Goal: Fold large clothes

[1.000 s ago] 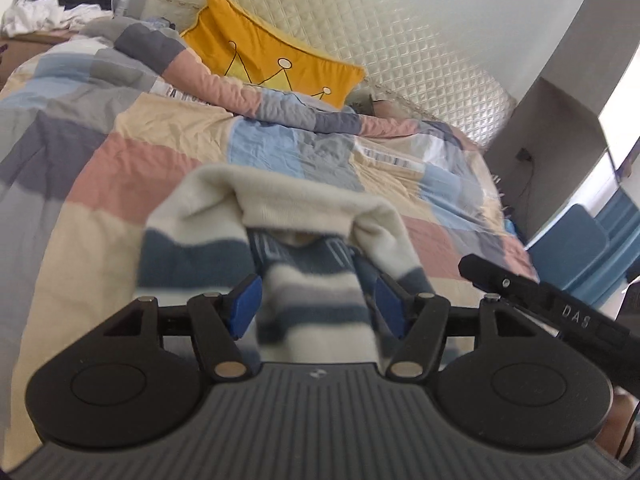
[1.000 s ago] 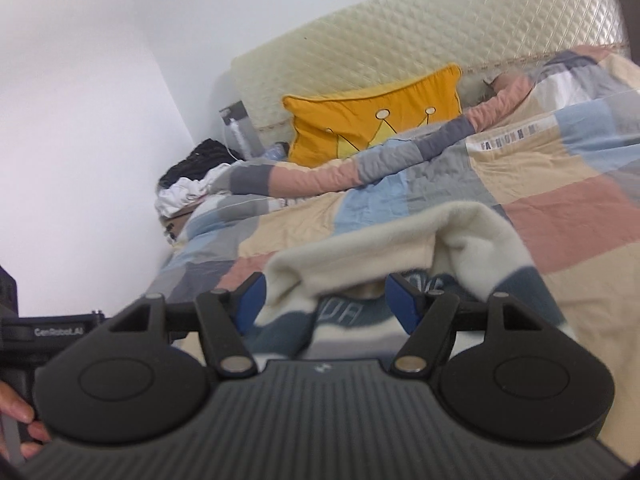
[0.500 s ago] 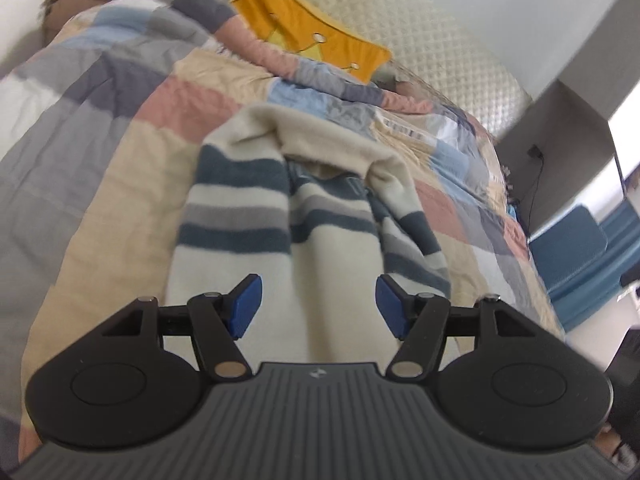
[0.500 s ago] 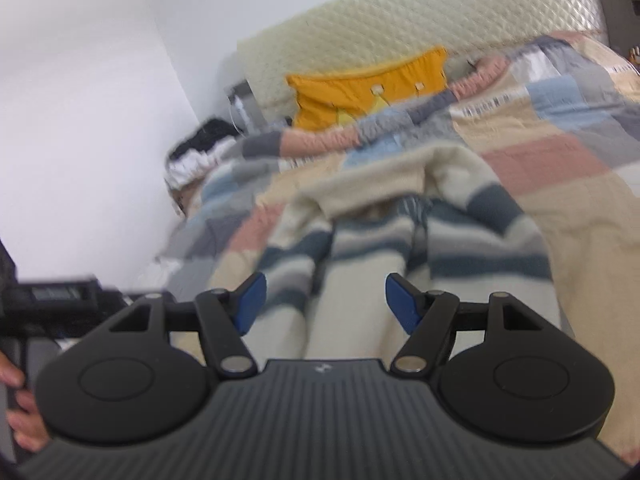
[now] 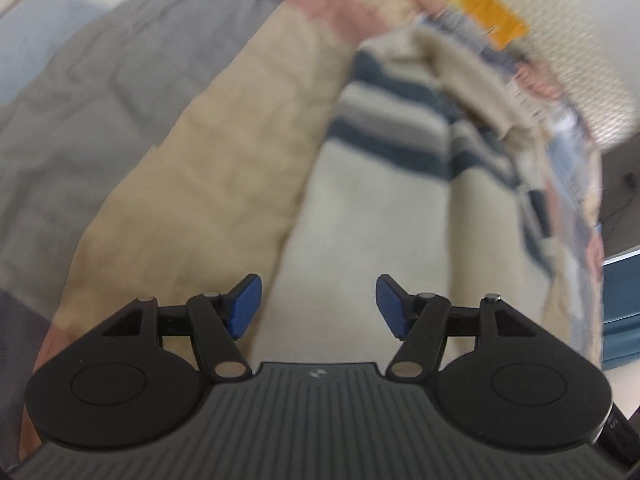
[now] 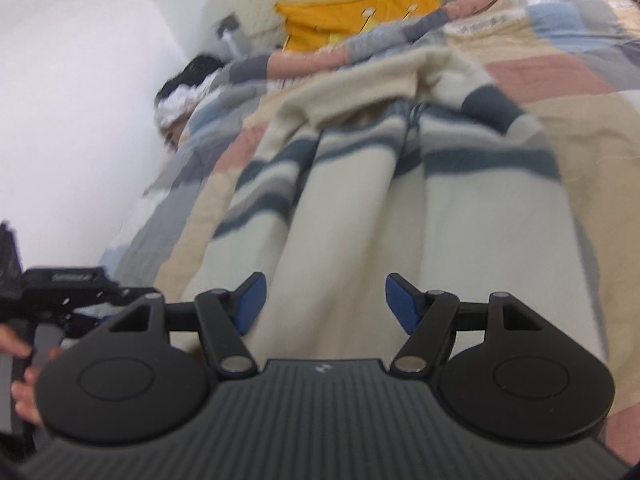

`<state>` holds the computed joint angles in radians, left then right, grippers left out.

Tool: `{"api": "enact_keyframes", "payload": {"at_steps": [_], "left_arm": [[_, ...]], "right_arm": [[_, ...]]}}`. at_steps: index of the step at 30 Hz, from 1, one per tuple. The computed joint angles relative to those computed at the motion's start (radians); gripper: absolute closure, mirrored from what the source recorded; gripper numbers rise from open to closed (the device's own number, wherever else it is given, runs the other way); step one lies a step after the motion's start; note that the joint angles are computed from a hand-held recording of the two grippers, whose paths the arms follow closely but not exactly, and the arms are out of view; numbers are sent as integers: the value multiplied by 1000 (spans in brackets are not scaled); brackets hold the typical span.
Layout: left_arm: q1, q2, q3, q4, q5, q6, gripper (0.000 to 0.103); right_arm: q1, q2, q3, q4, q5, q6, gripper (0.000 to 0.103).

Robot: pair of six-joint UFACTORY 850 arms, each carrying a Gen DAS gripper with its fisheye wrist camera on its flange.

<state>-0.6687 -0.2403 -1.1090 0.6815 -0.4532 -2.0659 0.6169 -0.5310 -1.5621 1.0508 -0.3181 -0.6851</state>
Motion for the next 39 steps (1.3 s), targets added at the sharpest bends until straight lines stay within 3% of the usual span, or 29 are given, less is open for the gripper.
{"api": "enact_keyframes", "payload": {"at_steps": [7, 12, 16, 17, 21, 22, 24, 28, 36, 39], "left_arm": [[13, -20, 14, 25, 111, -9, 36], [28, -49, 19, -46, 218, 0, 35], [27, -69, 8, -74, 240, 11, 36], [25, -73, 2, -73, 237, 23, 39], [30, -65, -3, -143, 279, 199, 79], [33, -58, -5, -170, 273, 244, 82], [43, -42, -7, -199, 248, 304, 86], [71, 6, -24, -202, 127, 368, 87], [175, 94, -127, -37, -301, 511, 88], [243, 85, -183, 36, -412, 511, 88]], "right_arm": [[-7, -30, -18, 31, -80, -16, 34], [-22, -47, -27, 94, -114, -49, 34], [-26, -61, -35, 120, -123, -60, 34], [-27, -65, -38, 127, -128, -65, 34], [-32, -81, -54, 114, -145, -39, 34], [-34, -83, -56, 108, -145, -27, 34], [-39, -86, -56, 132, -155, -36, 33], [-39, -91, -63, 118, -155, -33, 34], [-23, -80, -62, 75, -85, -59, 33], [-19, -83, -67, 62, -65, -49, 34]]}}
